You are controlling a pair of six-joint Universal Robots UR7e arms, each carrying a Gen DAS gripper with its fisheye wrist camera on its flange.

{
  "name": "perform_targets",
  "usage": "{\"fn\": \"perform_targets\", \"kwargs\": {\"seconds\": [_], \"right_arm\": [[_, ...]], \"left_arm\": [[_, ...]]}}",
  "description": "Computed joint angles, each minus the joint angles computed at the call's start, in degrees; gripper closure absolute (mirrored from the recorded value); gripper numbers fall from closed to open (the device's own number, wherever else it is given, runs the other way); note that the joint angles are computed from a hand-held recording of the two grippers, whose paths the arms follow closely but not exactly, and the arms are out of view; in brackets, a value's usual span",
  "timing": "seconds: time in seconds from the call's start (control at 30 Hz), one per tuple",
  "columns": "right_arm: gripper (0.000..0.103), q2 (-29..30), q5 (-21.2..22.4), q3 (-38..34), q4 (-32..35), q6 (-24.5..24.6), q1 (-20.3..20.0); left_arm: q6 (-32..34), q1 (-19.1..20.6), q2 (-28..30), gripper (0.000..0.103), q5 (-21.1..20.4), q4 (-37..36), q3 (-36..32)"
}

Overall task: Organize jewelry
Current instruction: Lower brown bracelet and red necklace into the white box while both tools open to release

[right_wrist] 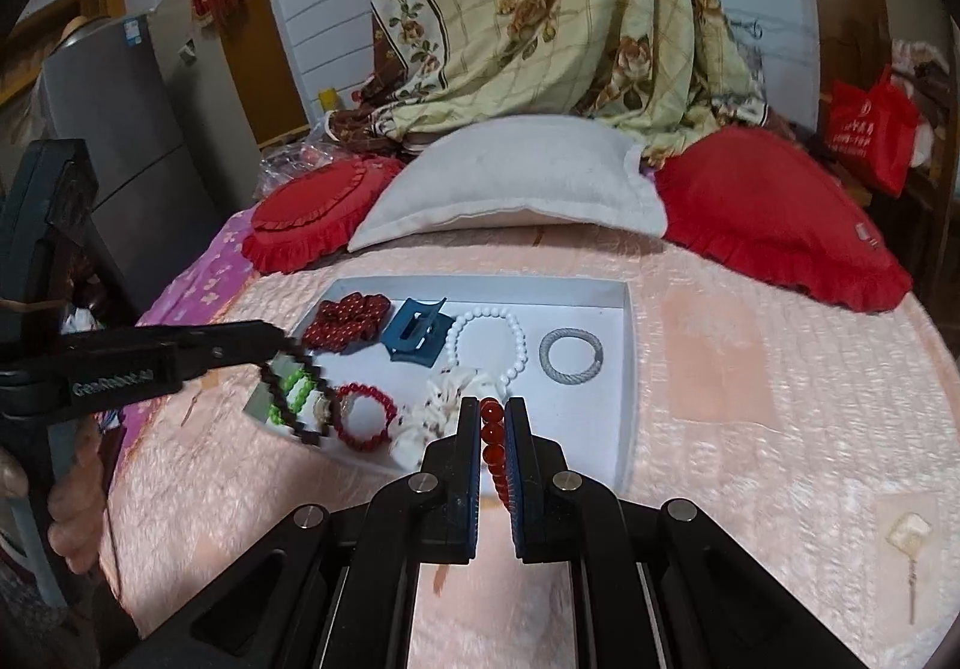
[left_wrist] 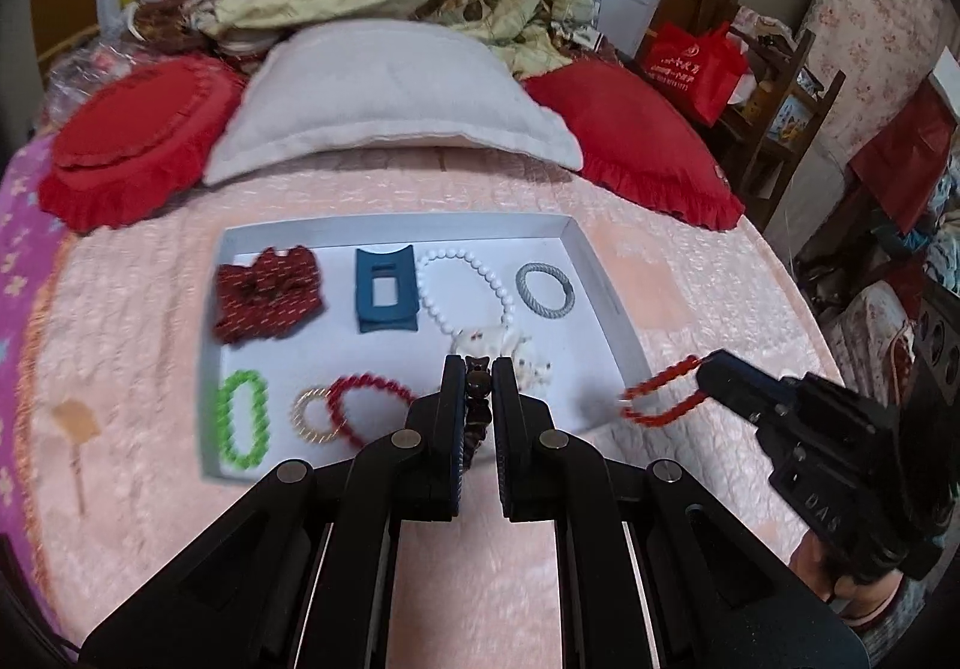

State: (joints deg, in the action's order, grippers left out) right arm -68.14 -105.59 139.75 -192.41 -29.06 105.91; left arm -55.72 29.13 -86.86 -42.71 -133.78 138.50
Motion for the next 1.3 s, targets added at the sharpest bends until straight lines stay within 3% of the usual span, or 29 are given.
{"fn": "perform_targets", "kwargs": {"seconds": [0.13,0.23,0.33,0.47,0.8,0.97,1.1,1.3], "right_arm": [[0.096,4.3,-0.2,-3.8,1.8,0.9,-0.5],[0.096,6.9,1.0,-6.3,3.7,2.0,-1.6],[0.096,9.1,0.5,-8.1,4.4,3.0,-2.5],[0.096,10.8,-1.7,-8.8,3.9,3.0,-4.1],[0.096,12.0,-4.4,-9.1,2.7,2.8,-6.2],[0.096,12.7,-6.5,-9.3,1.2,2.4,-5.6],[0.064,11.6,-6.5,-7.9,-1.7,2.6,-5.3],[0.062,9.3,-6.1,-5.2,-2.0,2.5,-3.3]], "left_arm": [[7.5,5.0,5.2,0.096,-0.4,-9.1,-1.5],[13.3,9.6,8.8,0.096,-3.0,-16.3,-2.5],[14.8,13.0,11.7,0.096,-3.5,-17.3,-3.5],[13.7,15.0,13.0,0.096,-1.1,-14.6,-3.8],[10.8,15.9,13.8,0.096,3.3,-10.5,-2.7],[10.8,15.1,13.1,0.087,1.4,-11.0,-2.2],[9.5,13.6,11.0,0.069,1.0,-10.1,-1.6],[3.5,9.6,5.0,0.067,2.0,-3.7,0.0]]}}
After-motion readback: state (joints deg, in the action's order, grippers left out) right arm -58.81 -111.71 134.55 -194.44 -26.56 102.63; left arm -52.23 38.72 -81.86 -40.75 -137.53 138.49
